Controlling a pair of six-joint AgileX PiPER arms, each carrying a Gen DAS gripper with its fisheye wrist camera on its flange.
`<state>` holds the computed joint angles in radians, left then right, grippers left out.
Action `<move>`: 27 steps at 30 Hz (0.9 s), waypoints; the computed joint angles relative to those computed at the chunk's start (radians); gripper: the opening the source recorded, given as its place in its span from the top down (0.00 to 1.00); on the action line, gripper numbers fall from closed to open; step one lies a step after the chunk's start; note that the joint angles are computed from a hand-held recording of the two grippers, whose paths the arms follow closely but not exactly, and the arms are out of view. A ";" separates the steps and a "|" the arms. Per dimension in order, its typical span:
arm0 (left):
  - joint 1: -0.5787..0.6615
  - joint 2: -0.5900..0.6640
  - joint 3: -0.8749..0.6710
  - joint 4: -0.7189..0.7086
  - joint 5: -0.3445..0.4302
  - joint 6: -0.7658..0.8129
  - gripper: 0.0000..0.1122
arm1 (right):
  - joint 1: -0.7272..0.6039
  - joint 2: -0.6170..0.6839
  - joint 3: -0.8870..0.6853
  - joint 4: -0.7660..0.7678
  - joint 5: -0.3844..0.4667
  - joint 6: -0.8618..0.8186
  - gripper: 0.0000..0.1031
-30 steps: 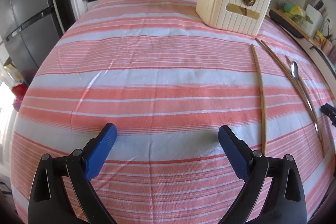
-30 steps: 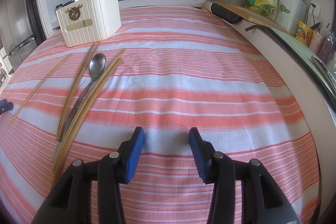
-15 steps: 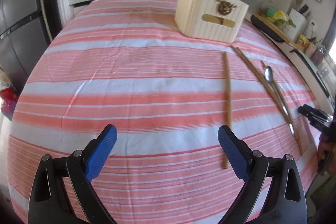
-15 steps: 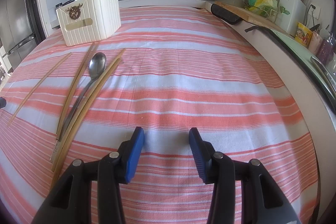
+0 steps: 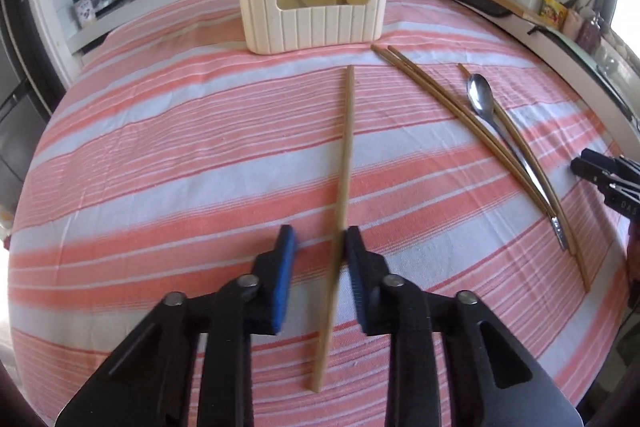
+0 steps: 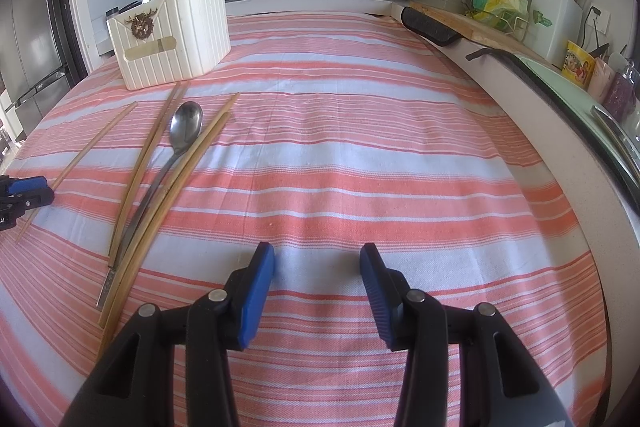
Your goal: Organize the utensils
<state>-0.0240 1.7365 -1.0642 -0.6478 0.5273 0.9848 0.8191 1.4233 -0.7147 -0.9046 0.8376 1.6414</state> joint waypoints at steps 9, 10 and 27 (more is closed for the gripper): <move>-0.007 -0.215 0.283 0.141 -0.193 -0.375 0.95 | 0.019 0.043 -0.156 0.133 -0.147 -0.085 0.79; -0.019 -0.236 0.305 0.175 -0.207 -0.401 0.95 | -0.005 0.065 -0.171 0.172 -0.180 -0.120 0.80; 0.038 -0.249 0.297 0.112 -0.132 -0.254 0.52 | 0.049 0.263 -0.383 0.233 0.110 -0.334 0.90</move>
<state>0.0138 1.4871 -0.7672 -0.5362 0.3951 0.7308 0.8680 1.6860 -1.0972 -0.6712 0.9477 1.3076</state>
